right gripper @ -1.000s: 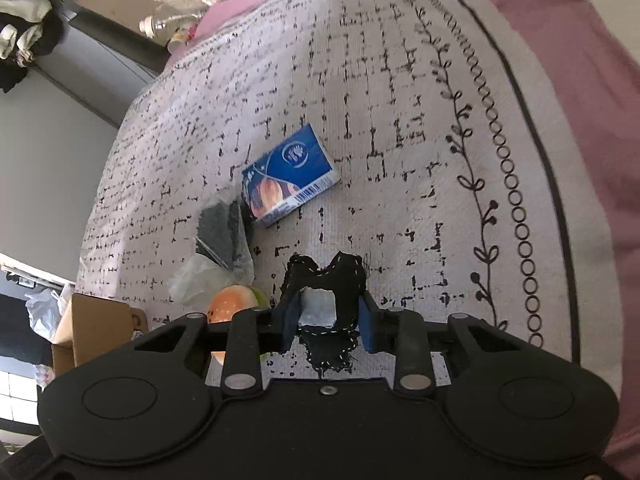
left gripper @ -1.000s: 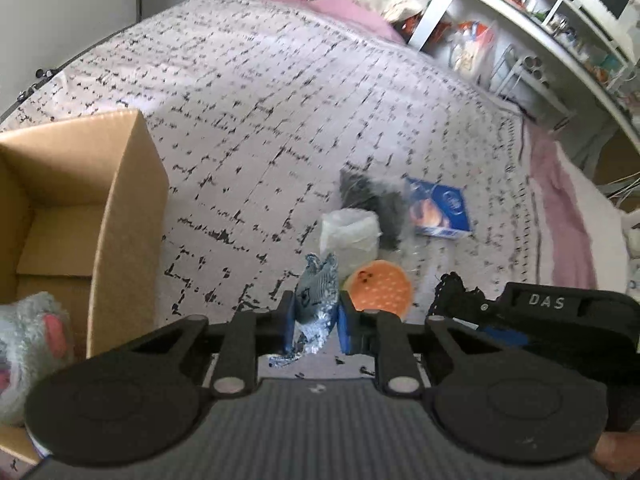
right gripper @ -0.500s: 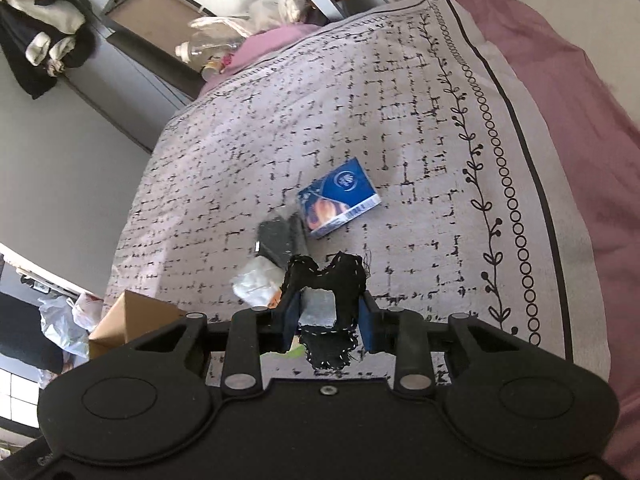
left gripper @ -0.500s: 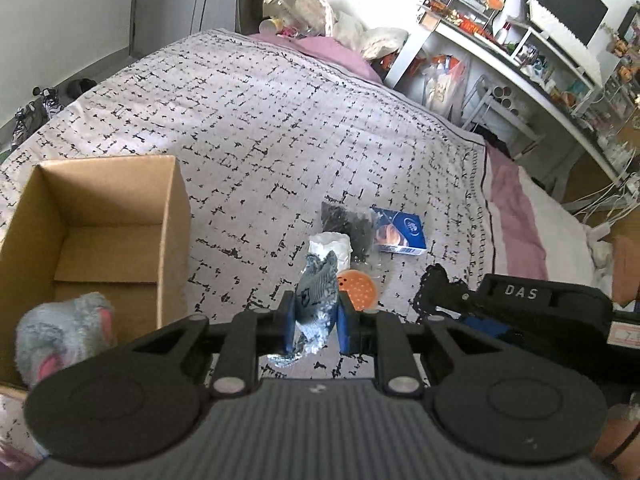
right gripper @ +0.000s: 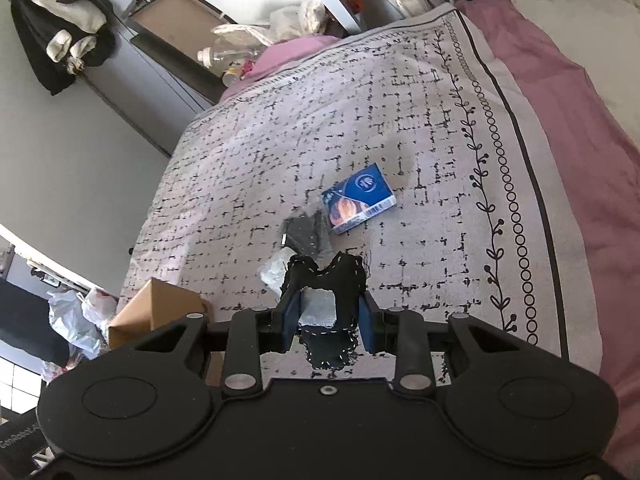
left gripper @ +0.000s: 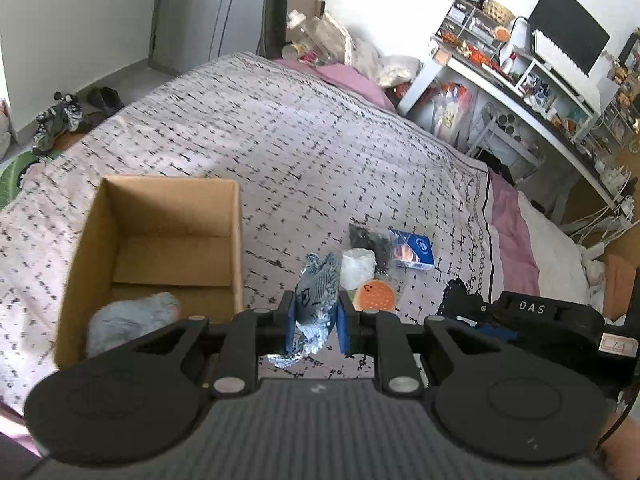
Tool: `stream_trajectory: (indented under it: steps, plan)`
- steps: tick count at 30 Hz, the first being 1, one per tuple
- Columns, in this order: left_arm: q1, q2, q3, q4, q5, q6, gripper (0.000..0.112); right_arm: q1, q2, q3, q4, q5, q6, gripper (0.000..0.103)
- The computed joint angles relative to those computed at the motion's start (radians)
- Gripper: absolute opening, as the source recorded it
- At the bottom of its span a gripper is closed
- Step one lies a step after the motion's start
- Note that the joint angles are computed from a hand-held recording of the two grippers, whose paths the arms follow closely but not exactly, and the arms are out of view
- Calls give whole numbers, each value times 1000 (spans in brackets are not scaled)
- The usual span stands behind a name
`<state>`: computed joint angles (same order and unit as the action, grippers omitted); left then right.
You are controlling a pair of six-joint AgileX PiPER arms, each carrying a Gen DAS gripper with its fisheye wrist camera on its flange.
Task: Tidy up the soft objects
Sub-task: 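Carry the heart plush in right tool while left tool carries cat plush to box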
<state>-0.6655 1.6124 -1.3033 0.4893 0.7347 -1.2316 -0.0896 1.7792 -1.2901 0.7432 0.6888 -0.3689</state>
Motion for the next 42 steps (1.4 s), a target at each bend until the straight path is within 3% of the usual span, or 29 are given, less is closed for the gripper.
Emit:
stream_trajectory:
  steps: [21,34,42]
  plan:
    - [-51,-242,150,107,86,-81,19,102,-208,111,-11,-6,55,31]
    - [41,-373,265,62,32,-22,19,219,-293,143,-99,-54,154,31]
    - [187,-376,312,-75,-87,142,19,272,-276,131,-152,-89,206,31]
